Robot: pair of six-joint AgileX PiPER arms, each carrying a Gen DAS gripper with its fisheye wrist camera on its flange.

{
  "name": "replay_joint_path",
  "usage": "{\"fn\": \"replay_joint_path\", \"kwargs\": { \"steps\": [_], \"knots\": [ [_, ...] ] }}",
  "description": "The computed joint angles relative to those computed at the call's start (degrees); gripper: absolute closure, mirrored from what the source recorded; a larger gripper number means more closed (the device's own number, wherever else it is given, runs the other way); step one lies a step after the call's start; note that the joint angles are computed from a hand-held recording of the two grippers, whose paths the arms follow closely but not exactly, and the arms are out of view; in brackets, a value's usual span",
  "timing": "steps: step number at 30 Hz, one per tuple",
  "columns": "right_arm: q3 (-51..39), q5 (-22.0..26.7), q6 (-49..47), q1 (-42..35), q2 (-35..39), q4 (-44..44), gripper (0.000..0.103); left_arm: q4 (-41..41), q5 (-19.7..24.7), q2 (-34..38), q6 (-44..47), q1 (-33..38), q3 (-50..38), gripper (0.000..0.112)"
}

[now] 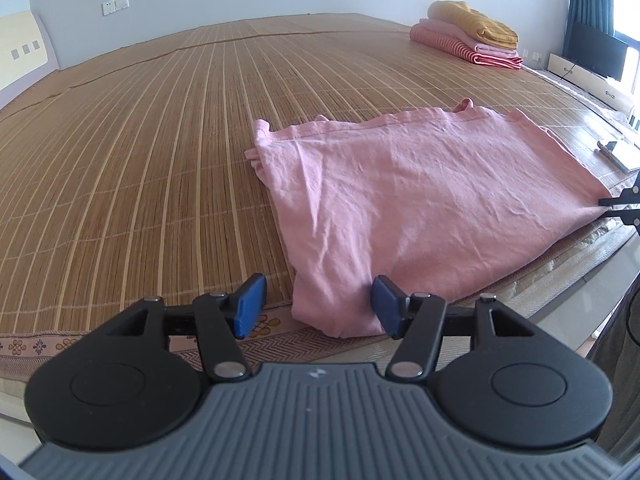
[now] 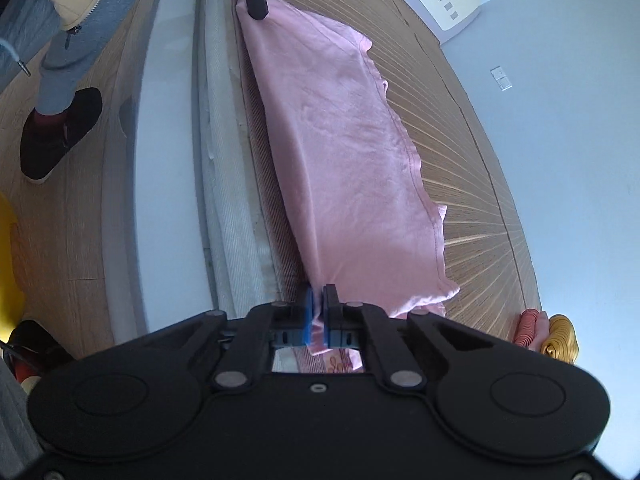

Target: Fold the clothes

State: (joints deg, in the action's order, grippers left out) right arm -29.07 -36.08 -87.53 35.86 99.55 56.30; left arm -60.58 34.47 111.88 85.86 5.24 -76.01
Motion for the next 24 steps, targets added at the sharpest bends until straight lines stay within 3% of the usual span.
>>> {"fn": "replay_joint_path", "kwargs": {
  "steps": [2,9,14,18,22,24],
  "knots": [
    [1.80,-2.44,0.07,1.30,-0.22,0.78,0.097,0.74,0.03,-0.11,-0.55,-0.04,-0.15,0.047],
    [1.96,-3.29,-4.90,3.35,-1.72,9.54,0.090,1.92,0.41,-0.79,-1.47,0.24,0.07,0.047],
    [2.95,-0.87,10.55,2.10,-5.54,-4.02,0.065,1.97,3.53,-1.30,-2.31,0.89,-0.43,0.047],
    [-0.61,-2.29,20.77,2.35,-1.26,-14.03,0.062,-2.20,4.93,-2.56,0.52,0.99,0.41,0.047],
    [-5.43,-11.96,23.87,5.51,8.01,-14.83,0.067,-5.36,4.11,-2.42,2.24,-0.22,0.57,0.046],
    [-7.26,-10.79,24.88,5.49,9.73,-16.09,0.067,-3.46,2.74,-1.71,0.71,-1.27,-0.01,0.046]
  ]
}}
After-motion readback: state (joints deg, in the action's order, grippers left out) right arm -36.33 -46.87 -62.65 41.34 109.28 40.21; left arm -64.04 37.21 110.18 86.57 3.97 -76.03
